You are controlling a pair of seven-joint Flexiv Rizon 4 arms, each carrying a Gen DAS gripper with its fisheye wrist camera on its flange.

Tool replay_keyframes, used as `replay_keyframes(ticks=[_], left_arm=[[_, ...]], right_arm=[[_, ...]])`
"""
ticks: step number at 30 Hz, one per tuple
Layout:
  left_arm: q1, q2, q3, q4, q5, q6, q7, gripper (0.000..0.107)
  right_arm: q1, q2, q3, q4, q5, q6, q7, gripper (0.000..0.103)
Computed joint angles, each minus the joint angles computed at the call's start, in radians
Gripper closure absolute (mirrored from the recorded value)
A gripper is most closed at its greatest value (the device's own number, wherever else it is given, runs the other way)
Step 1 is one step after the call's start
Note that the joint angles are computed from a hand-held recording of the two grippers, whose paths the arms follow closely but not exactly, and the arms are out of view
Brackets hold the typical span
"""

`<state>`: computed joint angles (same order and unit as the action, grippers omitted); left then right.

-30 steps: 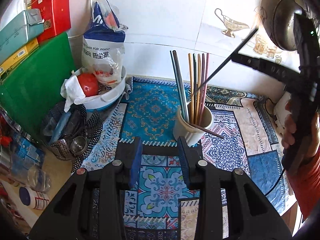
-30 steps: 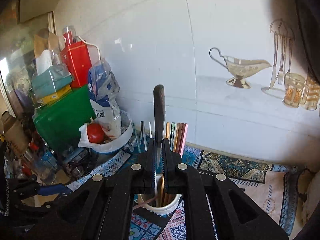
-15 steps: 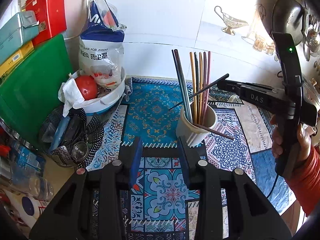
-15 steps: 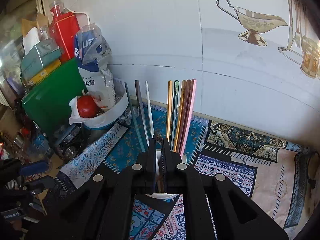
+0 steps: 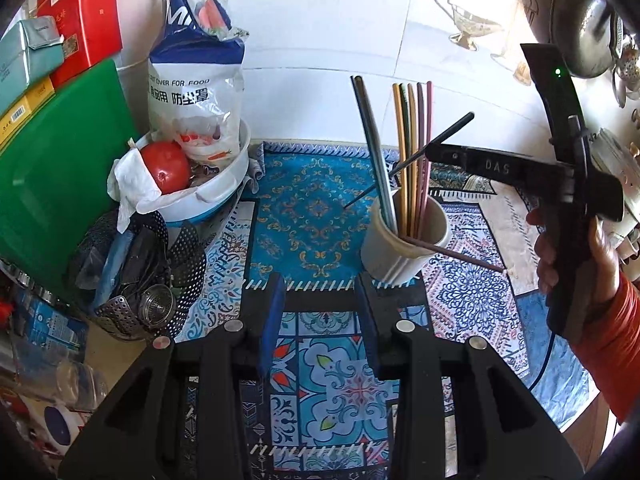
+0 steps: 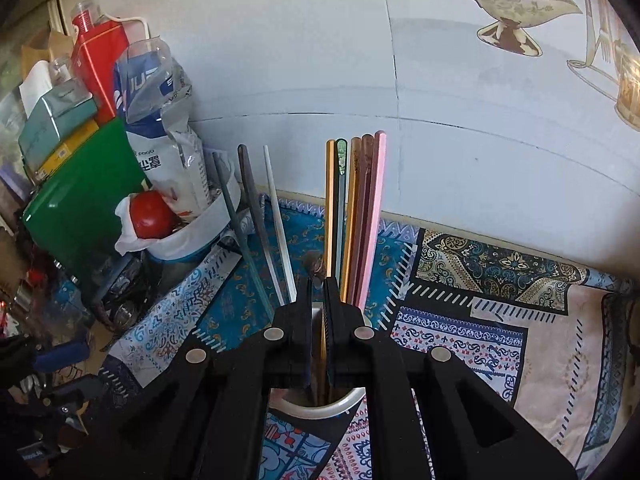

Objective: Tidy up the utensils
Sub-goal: 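Lower the dark grey stick into the white cup and open the right tool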

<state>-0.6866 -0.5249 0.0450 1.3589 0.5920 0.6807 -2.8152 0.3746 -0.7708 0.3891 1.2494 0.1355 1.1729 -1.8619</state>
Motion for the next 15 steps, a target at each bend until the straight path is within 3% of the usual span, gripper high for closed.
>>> replay_keyframes(ticks=[7, 11, 15], left_arm=[[0.037, -0.005, 0.000, 0.019, -0.019, 0.053, 0.023, 0.072], [0.063, -0.042, 0.002, -0.056, -0.018, 0.089, 0.124, 0.072], [0.108, -0.114, -0.019, -0.153, -0.093, 0.161, 0.286, 0.072]], right_arm=[[0.013, -0.039, -0.003, -0.061, 0.005, -0.033, 0.022, 0.097], [-0.005, -0.040, 0.022, -0.068, 0.028, -0.053, -0.004, 0.097], [-0.039, -0.014, 0.044, -0.045, 0.070, -0.112, -0.061, 0.097]])
